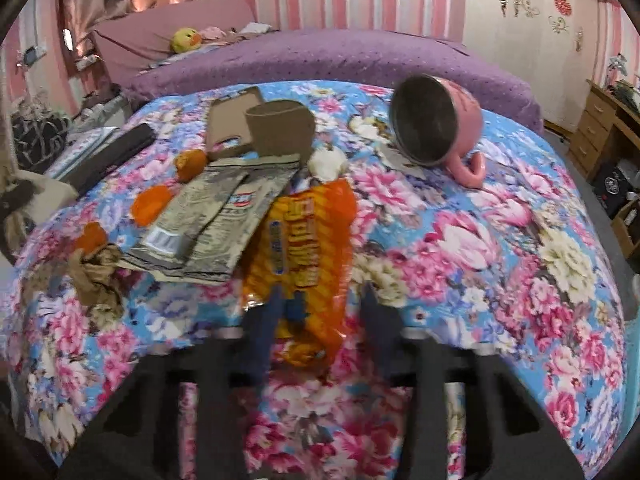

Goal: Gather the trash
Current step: 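Grasp the grey cloth with black strap using the left gripper, then grasp the orange snack bag with the right gripper while the left gripper holds the grey cloth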

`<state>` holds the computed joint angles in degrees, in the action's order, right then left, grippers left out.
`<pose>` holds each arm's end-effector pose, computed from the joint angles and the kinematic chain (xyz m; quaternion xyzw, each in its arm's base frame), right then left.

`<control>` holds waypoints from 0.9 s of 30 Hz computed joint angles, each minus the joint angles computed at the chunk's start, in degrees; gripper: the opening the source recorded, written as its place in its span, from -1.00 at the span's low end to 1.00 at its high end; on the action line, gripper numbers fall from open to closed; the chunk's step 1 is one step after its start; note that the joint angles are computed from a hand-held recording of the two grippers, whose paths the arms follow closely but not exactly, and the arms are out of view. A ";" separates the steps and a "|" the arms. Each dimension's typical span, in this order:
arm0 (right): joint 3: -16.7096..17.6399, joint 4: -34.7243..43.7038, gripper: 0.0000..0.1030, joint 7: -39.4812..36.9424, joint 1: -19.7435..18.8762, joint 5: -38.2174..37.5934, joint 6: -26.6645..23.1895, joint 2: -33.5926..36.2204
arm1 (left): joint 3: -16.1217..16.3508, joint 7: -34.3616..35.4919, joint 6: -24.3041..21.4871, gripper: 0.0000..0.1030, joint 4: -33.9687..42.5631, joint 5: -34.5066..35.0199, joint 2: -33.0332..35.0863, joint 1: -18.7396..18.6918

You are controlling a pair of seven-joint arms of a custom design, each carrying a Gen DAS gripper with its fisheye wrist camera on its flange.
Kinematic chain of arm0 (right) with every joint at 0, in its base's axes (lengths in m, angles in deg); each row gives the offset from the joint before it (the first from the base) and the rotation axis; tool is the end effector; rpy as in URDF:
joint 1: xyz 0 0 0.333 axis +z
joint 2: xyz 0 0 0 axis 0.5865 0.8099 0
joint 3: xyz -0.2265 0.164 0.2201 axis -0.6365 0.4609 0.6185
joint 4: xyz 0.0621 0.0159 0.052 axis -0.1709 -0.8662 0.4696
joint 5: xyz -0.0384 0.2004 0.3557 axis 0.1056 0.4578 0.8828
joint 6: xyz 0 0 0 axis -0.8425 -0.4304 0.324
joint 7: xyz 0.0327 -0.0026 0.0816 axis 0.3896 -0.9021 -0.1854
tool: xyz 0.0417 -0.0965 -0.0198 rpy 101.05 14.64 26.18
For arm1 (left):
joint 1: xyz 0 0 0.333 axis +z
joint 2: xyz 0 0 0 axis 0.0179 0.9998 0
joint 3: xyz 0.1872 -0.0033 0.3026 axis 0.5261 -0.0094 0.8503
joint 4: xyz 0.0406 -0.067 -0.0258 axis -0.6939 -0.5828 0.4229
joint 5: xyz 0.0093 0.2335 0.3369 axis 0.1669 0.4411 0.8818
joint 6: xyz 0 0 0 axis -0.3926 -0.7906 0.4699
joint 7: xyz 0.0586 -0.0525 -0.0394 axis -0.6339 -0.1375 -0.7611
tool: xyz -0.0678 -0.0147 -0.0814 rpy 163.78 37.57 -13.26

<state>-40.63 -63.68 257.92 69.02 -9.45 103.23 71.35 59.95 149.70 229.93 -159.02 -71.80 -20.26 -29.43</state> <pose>0.5679 0.3678 0.3846 -0.6447 0.6708 -0.2352 0.2810 0.5759 -0.1624 0.4244 -0.6146 0.6375 -0.3630 0.2900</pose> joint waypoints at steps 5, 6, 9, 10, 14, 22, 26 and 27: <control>-2.05 -0.83 -0.64 8.52 2.16 -10.42 -0.14 -1.79 | 0.70 4.25 1.51 -0.62 0.73 -4.33 0.35 -2.23; -2.08 -1.35 -0.64 10.77 2.33 -13.25 -0.92 -2.64 | 0.78 5.81 1.78 -0.62 1.03 -6.00 0.39 -2.73; -1.47 -3.77 -0.65 16.29 1.34 -19.56 -1.30 -5.52 | -0.92 8.11 2.92 -0.62 1.54 -8.37 0.43 -2.15; -1.19 -4.79 -0.65 18.04 0.89 -21.60 -1.52 -6.66 | -1.75 8.47 3.31 -0.62 1.60 -8.69 0.38 -1.71; 0.61 -8.80 -0.65 22.42 -1.28 -27.17 -3.56 -10.91 | -4.68 10.99 5.73 -0.62 2.03 -10.66 0.54 -0.72; 4.46 -17.01 -0.65 26.55 -7.80 -32.94 -4.65 -19.46 | -11.67 14.14 9.00 -0.62 2.75 -15.25 -0.33 0.94; 6.32 -20.97 -0.65 28.05 -11.42 -34.67 -4.66 -23.45 | -15.04 21.59 13.16 -0.62 6.10 -20.62 1.00 -0.39; 6.82 -21.83 -0.65 28.21 -12.29 -34.85 -4.78 -24.34 | -15.90 24.66 13.97 -0.62 7.74 -23.05 1.70 -0.95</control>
<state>-33.81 -85.51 286.13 56.73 -44.30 98.45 47.01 44.04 174.36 243.89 -151.28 -94.86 -18.56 -30.38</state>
